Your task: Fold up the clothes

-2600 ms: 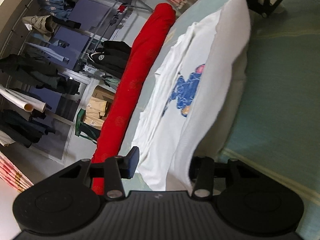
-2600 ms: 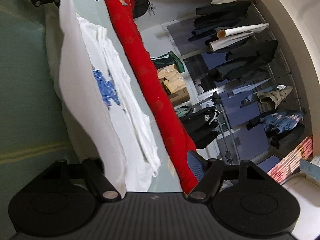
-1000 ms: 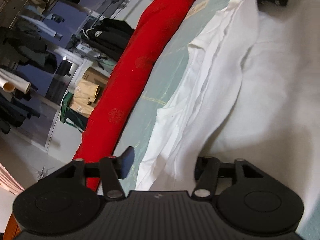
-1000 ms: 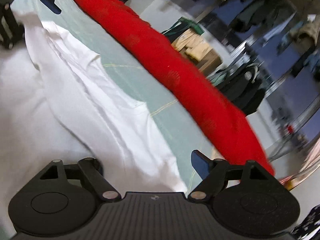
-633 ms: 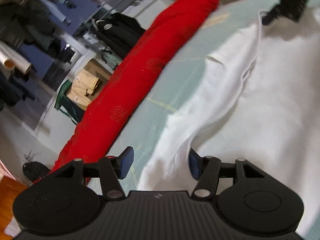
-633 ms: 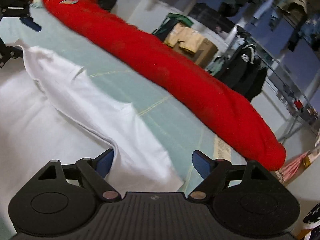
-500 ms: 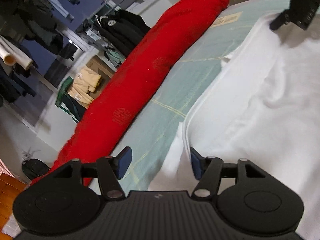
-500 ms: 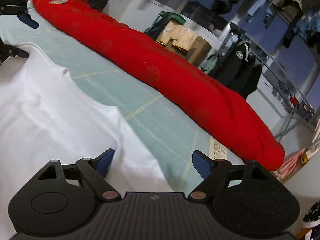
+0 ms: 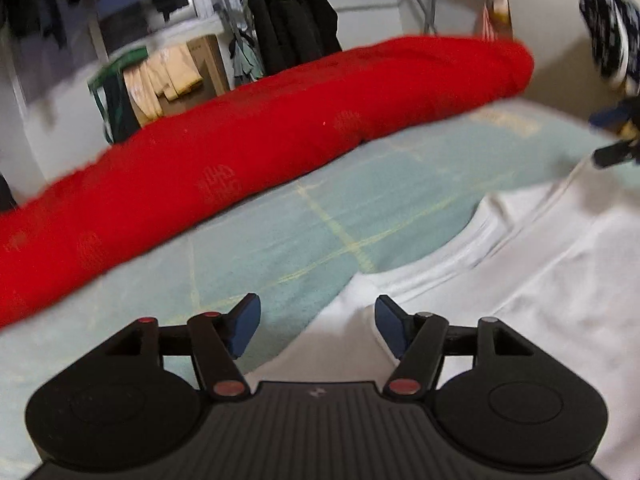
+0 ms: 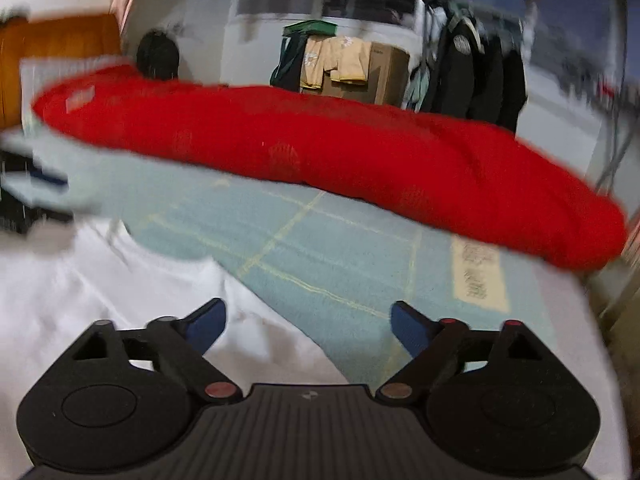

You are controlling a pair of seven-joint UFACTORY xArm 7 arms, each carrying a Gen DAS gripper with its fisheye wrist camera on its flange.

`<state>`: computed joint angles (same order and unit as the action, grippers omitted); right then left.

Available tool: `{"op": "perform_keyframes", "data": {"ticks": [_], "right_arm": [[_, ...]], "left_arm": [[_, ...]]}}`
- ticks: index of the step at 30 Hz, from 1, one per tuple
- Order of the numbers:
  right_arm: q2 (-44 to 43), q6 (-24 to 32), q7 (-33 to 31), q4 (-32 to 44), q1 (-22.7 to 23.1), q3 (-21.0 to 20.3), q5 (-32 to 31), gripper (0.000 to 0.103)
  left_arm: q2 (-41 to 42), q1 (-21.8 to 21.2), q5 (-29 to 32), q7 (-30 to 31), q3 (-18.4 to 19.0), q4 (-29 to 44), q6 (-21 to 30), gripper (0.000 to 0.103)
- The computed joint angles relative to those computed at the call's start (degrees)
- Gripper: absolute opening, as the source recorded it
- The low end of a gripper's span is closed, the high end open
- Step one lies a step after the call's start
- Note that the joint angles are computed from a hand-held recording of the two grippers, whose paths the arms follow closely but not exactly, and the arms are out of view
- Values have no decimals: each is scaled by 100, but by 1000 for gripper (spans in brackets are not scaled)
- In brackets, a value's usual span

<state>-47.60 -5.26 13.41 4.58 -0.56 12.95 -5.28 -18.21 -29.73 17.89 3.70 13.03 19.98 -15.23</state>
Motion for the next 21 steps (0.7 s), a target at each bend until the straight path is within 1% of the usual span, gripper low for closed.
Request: {"op": "perform_keyframes", "data": {"ticks": [1,2,3,5,7,9,10,13,14,15,16,18,19,20,21], "right_arm": [[-91,7,173,-22,35,-205,-159,93],[-182,-5,272,-45,-13,-209,-77,93],[-283,10,194,-77,70,-327,123,93],[-590,64,-38,-239,717,-1079,262,94],[-1009,240,-327,-411,1345,-1780,369,94],[-1491,564,-752,-580,1967,-2423,497,95],[-1548,619,-909,-622,2197,-2612,576,95],[-1716,781,-1402,-736,2851,-3184,817,95],[-1735,807,-1559,-763,3046,-3355,899,95],[-1544,672,-1616,-752,3163,-3382,980,95],[-1333,567,-1607,-727,3177,-3314,1062,95],[-920,372,-1592,-673,3197,-3183,1226,95],[-810,358,-1606,-669,3143,-3130,1286,95],[-718,343,-1617,-675,3087,-3084,1334,95],[-752,331,-1647,-742,3016,-3066,1368,95]], "left_arm": [[-166,-260,76,-69,339,-17,128,68],[-335,-381,59,-106,506,-37,264,68],[-519,-598,11,-84,767,-63,393,68],[-992,-1108,-61,91,1385,-158,638,68],[-1555,-1559,-204,299,1921,-275,946,67],[-2440,-2316,-356,762,2778,-423,1568,68],[-2880,-2639,-478,1005,3145,-450,1995,68],[-3483,-3294,-891,1569,3850,-473,2813,69],[-3403,-3401,-966,1684,3933,-478,2816,69],[-3194,-3482,-1009,1764,3956,-485,2675,69],[-2839,-3479,-1064,1717,3889,-466,2353,69],[-1941,-3339,-1238,1463,3604,-371,1546,69],[-1570,-3301,-1394,1336,3528,-304,1197,69],[-1246,-3258,-1604,1173,3470,-221,935,67],[-1056,-3254,-1811,1053,3476,-118,850,67]]}}
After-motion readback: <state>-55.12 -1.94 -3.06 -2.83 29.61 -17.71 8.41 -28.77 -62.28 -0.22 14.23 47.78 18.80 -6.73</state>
